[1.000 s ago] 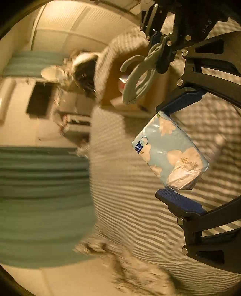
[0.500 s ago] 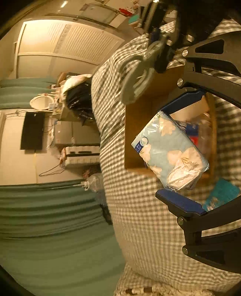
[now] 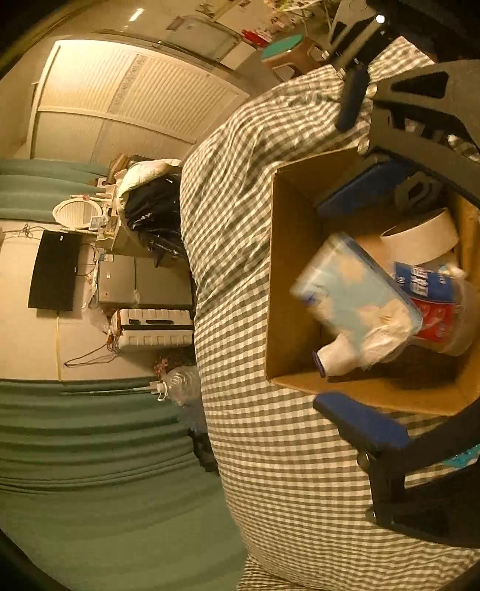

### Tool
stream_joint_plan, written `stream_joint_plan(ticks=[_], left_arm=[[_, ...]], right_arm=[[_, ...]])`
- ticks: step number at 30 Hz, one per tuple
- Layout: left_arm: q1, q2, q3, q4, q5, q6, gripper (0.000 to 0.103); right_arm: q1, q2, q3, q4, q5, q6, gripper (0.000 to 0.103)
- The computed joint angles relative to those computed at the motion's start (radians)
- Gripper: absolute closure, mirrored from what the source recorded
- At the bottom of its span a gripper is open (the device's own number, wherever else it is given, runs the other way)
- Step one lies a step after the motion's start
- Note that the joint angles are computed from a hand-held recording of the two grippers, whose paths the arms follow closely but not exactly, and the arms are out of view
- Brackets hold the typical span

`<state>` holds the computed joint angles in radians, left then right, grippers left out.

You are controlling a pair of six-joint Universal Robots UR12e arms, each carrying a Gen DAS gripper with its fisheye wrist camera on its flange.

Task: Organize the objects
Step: 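Carry the tissue pack and grey clip into the box and open both tools, then grasp the white tube with the right tool while the left tool grasps the teal blister pack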

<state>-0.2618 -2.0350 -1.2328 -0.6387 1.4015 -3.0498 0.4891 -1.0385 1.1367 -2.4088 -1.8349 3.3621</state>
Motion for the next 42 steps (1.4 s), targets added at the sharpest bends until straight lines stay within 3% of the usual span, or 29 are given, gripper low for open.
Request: stream_joint_plan(ticks=[1, 6, 12, 18, 21, 24, 27, 32, 35, 39, 42], left_arm=[[0.003, 0.011, -0.012, 0.006, 0.001, -0.001, 0.0], [0.018, 0.078, -0.073, 0.018, 0.03, 0.025, 0.0], [0.071, 0.203, -0.208, 0.09, 0.038, 0.052, 0.0], [0.142, 0.307, -0.334, 0.115, 0.049, 0.047, 0.0], [0.169, 0.348, -0.412, 0.162, 0.089, 0.05, 0.0], [0.186, 0.369, -0.475, 0.208, 0.143, 0.048, 0.0], [0.207, 0.374, -0.523, 0.228, 0.15, 0.025, 0.0], [0.236, 0.362, -0.585, 0.25, 0.162, -0.044, 0.0], [0.254, 0.349, -0.594, 0.212, 0.135, -0.036, 0.0], [0.258, 0.343, -0.613, 0.254, 0.17, -0.02, 0.0], [0.259, 0.341, -0.619, 0.272, 0.183, -0.017, 0.0]], right_arm=[[0.004, -0.004, 0.004, -0.008, -0.012, 0.002, 0.043], [0.035, -0.036, 0.021, -0.019, -0.068, 0.008, 0.04], [0.09, -0.053, -0.001, -0.013, -0.119, 0.007, 0.036], [0.143, -0.035, -0.021, -0.08, -0.117, -0.006, 0.022], [0.165, -0.005, -0.038, -0.131, -0.102, -0.005, 0.015], [0.182, 0.031, -0.059, -0.153, -0.087, -0.007, 0.015], [0.195, 0.072, -0.082, -0.153, -0.071, -0.012, 0.015], [0.208, 0.146, -0.132, -0.081, -0.016, -0.05, 0.015], [0.21, 0.192, -0.17, -0.024, -0.006, -0.045, 0.015], [0.197, 0.242, -0.222, 0.035, 0.072, -0.018, 0.015], [0.194, 0.271, -0.257, 0.071, 0.118, -0.024, 0.022]])
